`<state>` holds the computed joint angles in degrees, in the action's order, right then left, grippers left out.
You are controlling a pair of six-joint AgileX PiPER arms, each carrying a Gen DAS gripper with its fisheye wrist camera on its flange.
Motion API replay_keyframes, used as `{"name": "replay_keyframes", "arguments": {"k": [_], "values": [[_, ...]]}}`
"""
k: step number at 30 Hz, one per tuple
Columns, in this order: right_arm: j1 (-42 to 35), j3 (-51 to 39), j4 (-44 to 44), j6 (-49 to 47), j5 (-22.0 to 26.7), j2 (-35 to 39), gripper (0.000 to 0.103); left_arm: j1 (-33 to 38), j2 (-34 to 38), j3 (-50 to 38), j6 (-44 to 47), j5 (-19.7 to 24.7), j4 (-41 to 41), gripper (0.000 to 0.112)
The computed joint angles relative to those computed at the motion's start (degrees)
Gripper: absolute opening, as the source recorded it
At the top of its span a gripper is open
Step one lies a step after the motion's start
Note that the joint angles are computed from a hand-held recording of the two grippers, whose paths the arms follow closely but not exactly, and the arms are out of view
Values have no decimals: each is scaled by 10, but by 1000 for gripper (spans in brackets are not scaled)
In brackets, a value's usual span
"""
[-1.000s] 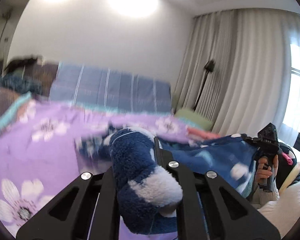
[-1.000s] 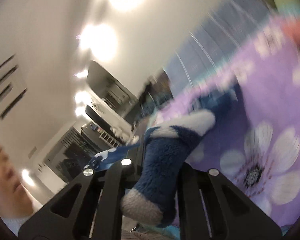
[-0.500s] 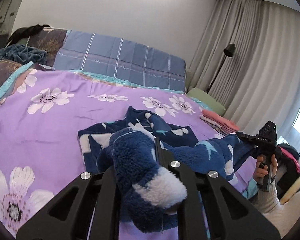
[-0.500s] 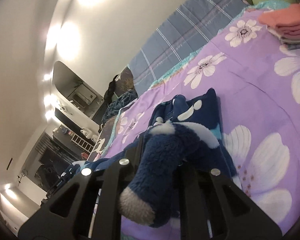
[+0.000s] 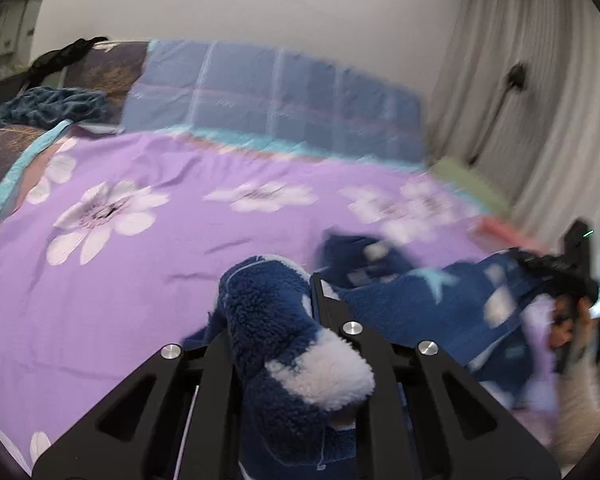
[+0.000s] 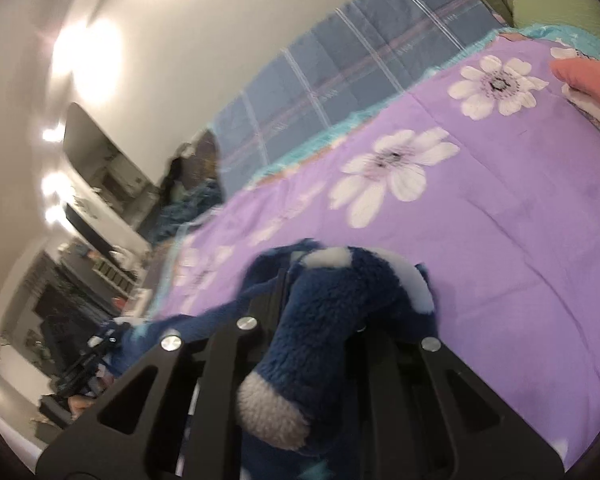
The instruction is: Fold small clothes
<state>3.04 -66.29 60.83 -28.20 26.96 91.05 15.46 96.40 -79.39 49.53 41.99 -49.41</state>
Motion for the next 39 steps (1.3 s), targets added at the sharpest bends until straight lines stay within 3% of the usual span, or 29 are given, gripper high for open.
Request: {"name": "replay_keyframes", "arguments": {"k": [2, 4, 8, 11, 13, 15, 21, 26, 32, 36, 39], "values": [[12, -26, -68, 70, -14, 68, 12, -38, 65, -18, -86, -40, 91, 17], [23, -21, -51, 49, -49, 108, 11, -52, 104, -11, -88, -63, 91, 17], [34, -7, -45, 9, -72, 93, 14, -16, 106, -11, -24, -27, 4, 17], [35, 2, -45, 8, -72, 83, 15, -10, 107, -18, -29, -15, 0, 18], [26, 10, -26, -5, -55, 66, 21, -5, 81, 5, -15, -15, -20, 22], [11, 26, 30, -50, -22, 42, 49, 11, 67, 14, -11, 18, -50, 29], [-14, 41, 63, -133, 81, 0, 53, 71, 50, 13, 12, 171, -114, 41], [3, -8, 9, -135, 155, 40, 54, 92, 31, 18, 97, 266, -181, 60], [28, -143, -56, -47, 157, 126, 58, -22, 130, -116, -40, 205, -39, 60], [13, -182, -39, 16, 89, 147, 58, -15, 151, -172, -108, 96, -83, 60], [-6, -154, -23, -23, 79, 123, 61, 13, 131, -156, -80, 79, -136, 66]]}}
